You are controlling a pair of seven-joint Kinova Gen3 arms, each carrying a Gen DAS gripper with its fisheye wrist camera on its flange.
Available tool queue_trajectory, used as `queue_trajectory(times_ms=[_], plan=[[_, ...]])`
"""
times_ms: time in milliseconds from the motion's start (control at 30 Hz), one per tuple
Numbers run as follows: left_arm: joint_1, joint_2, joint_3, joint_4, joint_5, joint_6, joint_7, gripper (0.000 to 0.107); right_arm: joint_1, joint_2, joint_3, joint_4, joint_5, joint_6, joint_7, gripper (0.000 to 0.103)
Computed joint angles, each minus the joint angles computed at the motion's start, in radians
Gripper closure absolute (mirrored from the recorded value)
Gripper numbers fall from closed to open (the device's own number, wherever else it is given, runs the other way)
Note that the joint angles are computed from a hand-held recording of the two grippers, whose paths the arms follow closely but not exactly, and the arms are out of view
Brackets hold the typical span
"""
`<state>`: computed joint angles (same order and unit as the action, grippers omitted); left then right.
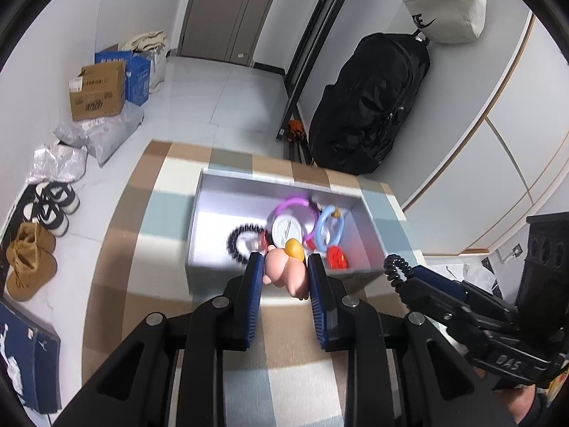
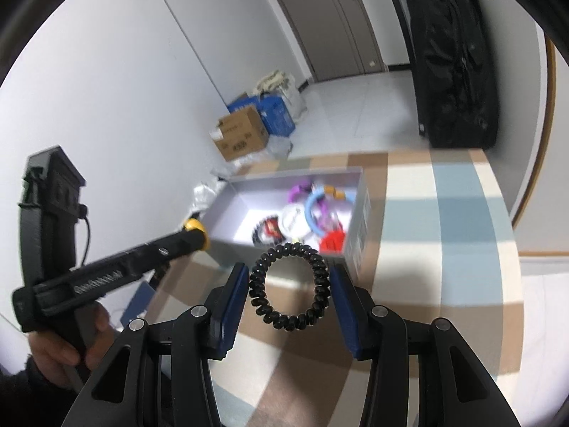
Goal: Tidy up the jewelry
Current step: 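Lower the pig charm and coil bracelet into the grey box while both tools open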
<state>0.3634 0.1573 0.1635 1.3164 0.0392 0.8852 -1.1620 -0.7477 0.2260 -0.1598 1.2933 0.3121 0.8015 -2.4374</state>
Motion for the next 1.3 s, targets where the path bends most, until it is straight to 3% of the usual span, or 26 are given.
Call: queue_trajectory(times_ms=[400,633,1033,1300], plan=[[-0.01,0.114,-0.01,-0.163,0.024,0.094,-0.026,0.088,0.071,0.072,0.01,-0.155,-0.12,0.018,0.155,0.057],[-0.021,0.169,-0.018,-0.205,0.058,0.118,-0.043,0.087,0.113,0.137,0.019,-0.225,-0.21,0.027,0.251,0.057],[-0.018,0.217,-0.026,-0.262,0.068,0.159,-0.043,0.087,0.159,0.18,0.017,-0.234,-0.325,-0.01,0.334,0.057],[-0.024,0.235,-0.023,-0.278,0.089,0.179,-0.039,0.087,0.167,0.169,0.022,-0.202,-0.353,-0.037,0.32,0.055]])
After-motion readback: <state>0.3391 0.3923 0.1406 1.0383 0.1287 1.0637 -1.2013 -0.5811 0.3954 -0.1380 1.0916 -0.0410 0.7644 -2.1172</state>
